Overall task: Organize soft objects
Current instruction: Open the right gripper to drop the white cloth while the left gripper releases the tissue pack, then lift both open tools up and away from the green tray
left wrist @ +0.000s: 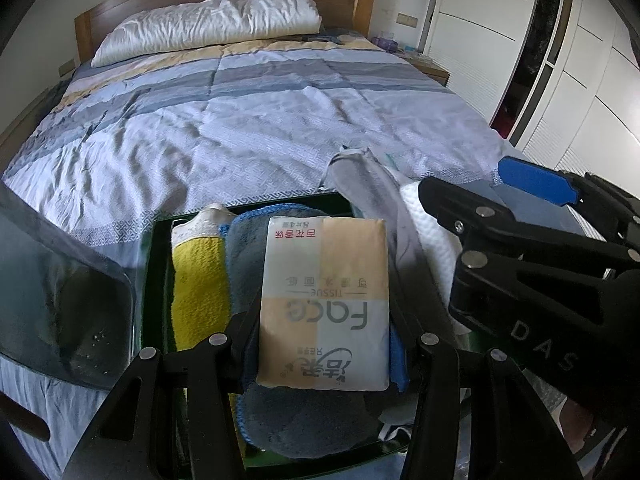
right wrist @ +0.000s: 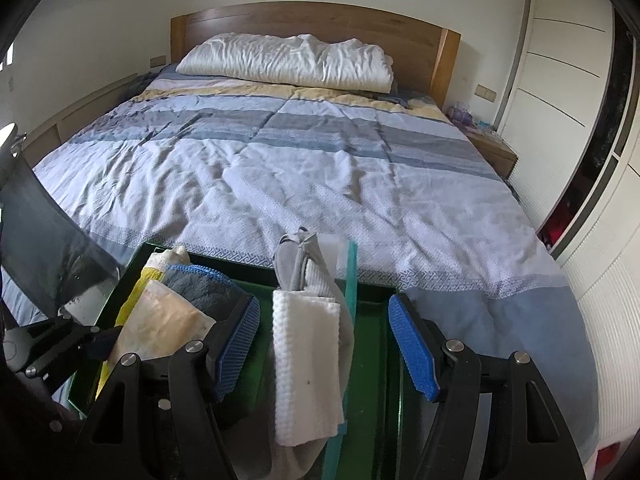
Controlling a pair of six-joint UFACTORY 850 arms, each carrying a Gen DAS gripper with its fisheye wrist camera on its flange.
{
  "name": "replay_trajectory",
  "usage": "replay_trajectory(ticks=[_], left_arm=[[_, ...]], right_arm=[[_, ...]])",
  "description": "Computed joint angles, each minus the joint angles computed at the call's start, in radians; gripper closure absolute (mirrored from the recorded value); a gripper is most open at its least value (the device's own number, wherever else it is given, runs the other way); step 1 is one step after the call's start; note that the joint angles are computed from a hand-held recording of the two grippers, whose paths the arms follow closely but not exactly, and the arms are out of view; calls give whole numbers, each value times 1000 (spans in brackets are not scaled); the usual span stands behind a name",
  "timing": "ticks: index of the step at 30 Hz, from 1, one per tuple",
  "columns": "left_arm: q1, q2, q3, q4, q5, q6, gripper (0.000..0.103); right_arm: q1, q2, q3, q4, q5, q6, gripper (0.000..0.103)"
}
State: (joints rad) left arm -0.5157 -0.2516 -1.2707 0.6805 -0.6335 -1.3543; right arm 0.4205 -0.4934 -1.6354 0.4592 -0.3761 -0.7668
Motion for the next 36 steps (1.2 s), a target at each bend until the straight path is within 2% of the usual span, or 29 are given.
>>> replay_trajectory(ticks=[15, 17, 20, 36], left_arm=[[-1, -4, -5, -14, 10, 14, 56], [1, -5, -5, -22, 12, 18, 51], [-2, -1, -1, -1, 14, -4, 35], [-4, 0, -8, 19, -3, -22, 30]], right_arm=[[6, -2, -11, -28, 7, 41, 35], [5, -2, -12, -22, 7, 39, 35], [6, -3, -14, -25, 9, 43, 35], [3, 6, -5, -37, 24, 73, 35]])
